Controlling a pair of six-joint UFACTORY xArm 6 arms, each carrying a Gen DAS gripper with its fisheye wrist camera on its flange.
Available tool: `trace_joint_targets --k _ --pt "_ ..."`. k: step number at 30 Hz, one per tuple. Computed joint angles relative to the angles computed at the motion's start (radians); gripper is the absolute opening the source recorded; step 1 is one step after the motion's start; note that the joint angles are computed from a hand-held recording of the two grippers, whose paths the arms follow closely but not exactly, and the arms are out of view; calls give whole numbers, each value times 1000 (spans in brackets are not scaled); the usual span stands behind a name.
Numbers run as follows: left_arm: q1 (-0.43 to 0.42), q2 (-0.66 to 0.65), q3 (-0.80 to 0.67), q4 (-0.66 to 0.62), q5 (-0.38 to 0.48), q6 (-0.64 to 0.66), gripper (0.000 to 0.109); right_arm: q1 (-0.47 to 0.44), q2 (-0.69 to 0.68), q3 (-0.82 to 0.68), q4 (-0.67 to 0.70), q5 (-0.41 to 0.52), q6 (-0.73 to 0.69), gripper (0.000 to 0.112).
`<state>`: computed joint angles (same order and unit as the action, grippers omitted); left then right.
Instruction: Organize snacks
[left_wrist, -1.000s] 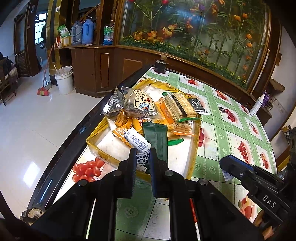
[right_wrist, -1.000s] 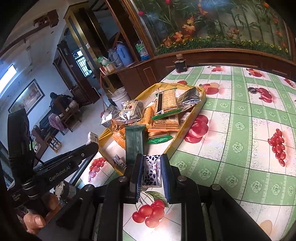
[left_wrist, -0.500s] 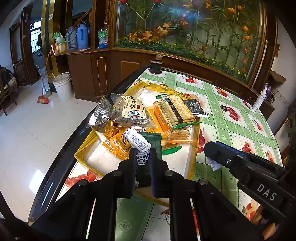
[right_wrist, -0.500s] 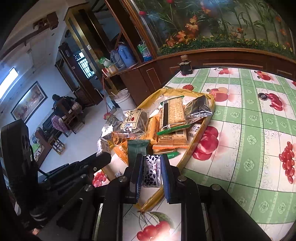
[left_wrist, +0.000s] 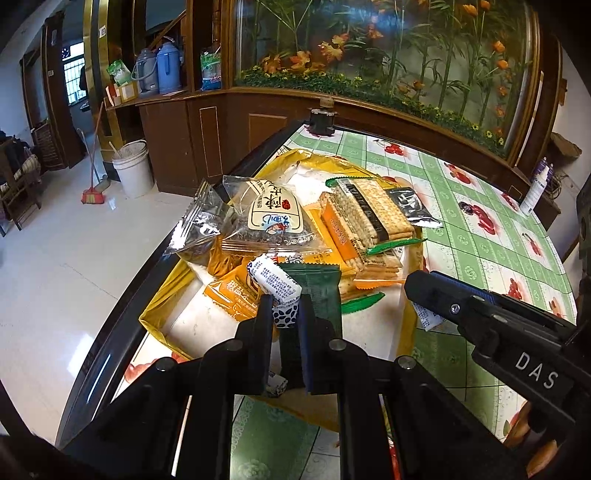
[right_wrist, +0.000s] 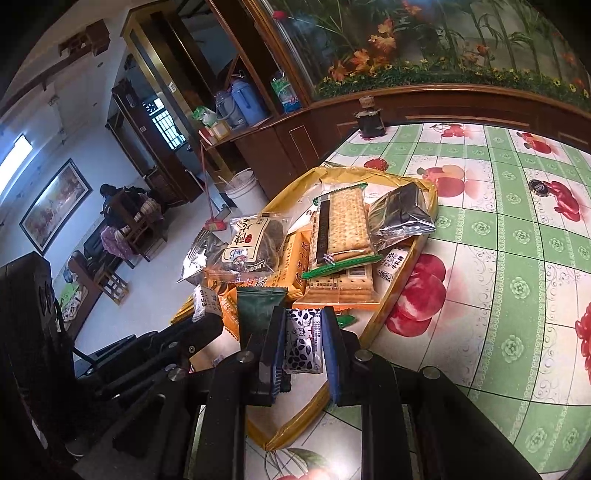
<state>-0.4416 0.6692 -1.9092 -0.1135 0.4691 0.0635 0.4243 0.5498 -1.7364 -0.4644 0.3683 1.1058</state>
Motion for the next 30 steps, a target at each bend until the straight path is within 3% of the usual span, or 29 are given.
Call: trace_joint_targets --k 15,17,19,20,23,28,30 --pt "7 33 -40 53 17 -51 12 3 93 -127 96 36 -103 23" --pt "11 33 -43 40 24 -50 21 3 100 -136 102 39 -107 23" --pt "15 29 -40 44 26 -62 56 3 101 -138 102 42 -107 26" --pt "17 24 -33 48 20 -68 62 3 100 -138 102 45 -109 29" --pt "20 0 2 49 -8 -72 62 3 78 -110 82 36 -85 45" --pt "28 -60 78 107 -41 -132 67 4 12 -32 29 26 -41 47" --pt "32 -108 150 148 -92 -160 67 6 -22 5 7 27 -40 56"
